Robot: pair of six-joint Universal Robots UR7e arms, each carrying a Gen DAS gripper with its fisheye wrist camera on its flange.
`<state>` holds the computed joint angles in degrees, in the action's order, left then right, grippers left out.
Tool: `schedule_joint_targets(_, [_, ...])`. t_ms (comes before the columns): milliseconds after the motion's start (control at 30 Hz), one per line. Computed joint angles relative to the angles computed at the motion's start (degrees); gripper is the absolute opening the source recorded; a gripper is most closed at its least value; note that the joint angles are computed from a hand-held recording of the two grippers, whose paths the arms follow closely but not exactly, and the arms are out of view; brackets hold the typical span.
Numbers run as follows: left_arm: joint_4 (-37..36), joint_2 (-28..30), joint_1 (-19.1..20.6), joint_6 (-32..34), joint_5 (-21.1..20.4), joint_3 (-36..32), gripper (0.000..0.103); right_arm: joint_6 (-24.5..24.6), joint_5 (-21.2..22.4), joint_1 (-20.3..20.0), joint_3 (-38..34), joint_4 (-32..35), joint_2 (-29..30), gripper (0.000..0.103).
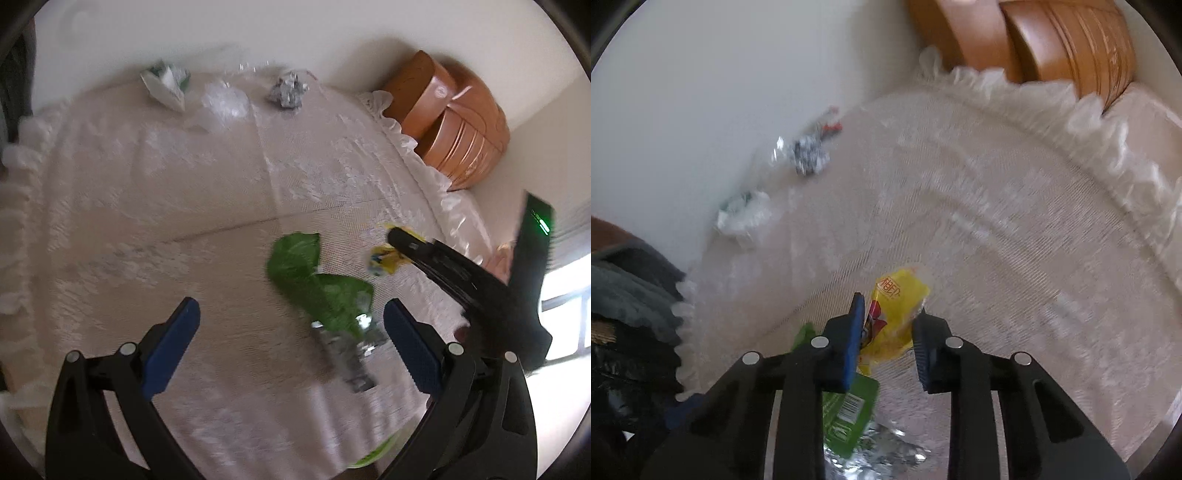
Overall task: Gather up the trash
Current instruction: 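Grasp the yellow snack packet with the right tool while the left grasps the green bag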
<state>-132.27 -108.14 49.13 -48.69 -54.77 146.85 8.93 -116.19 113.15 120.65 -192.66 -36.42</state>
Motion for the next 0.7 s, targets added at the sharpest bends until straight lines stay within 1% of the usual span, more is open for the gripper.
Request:
schedule_joint_targets(100, [-4.6, 6.9, 2.2, -0.5, -1.4, -1.7, 0.095, -1.9, -0.1, -0.7, 3.4, -4.2, -3.1, 0.025])
schedule_joint_targets(233, [-6.7, 14.9, 4.5, -3.8, -2.3, -4.7, 0.095, -2.9, 0.2, -2.0, 7.1, -7.5, -6.6, 0.025])
schedule_joint_targets(367, [-5.4, 19.7, 6.4, -9.3, -2.1, -7.3, 0.094, -3.1, 2.8, -5.1, 12.1, -11.3, -10.1, 0.026])
schedule_joint_targets(467, [-4.0, 22.9, 8.1, -13.2, -2.9, -9.4, 0.094, -3.3, 5.3, -7.8, 14.8, -13.5, -11.3, 0.027])
schedule_joint_targets(500, [-3.6, 23.7, 8.6, -14.7, -3.2, -9.9, 0.092, -3.3, 5.7, -8.2, 15.1, -13.7, -11.6, 0.027])
schedule_joint_targets(567, [-3.5, 25.0, 9.4, -16.3, -3.6, -10.4, 0.080, -3.6, 7.1, -9.7, 16.3, -14.7, -11.9, 0.027])
schedule_joint_targets(600, [-2.7, 25.4, 9.0, -17.2, -2.6, -10.7, 0.079, -3.8, 7.5, -10.1, 16.6, -15.0, -12.0, 0.028])
schedule_joint_targets(633, [-2.5, 25.7, 8.7, -17.3, -1.8, -10.8, 0.071, -3.9, 8.0, -10.7, 17.1, -15.5, -12.0, 0.028])
schedule_joint_targets(700, [-1.8, 26.2, 8.6, -16.9, -1.1, -11.4, 0.062, -4.1, 8.9, -11.4, 17.9, -16.6, -12.0, 0.028])
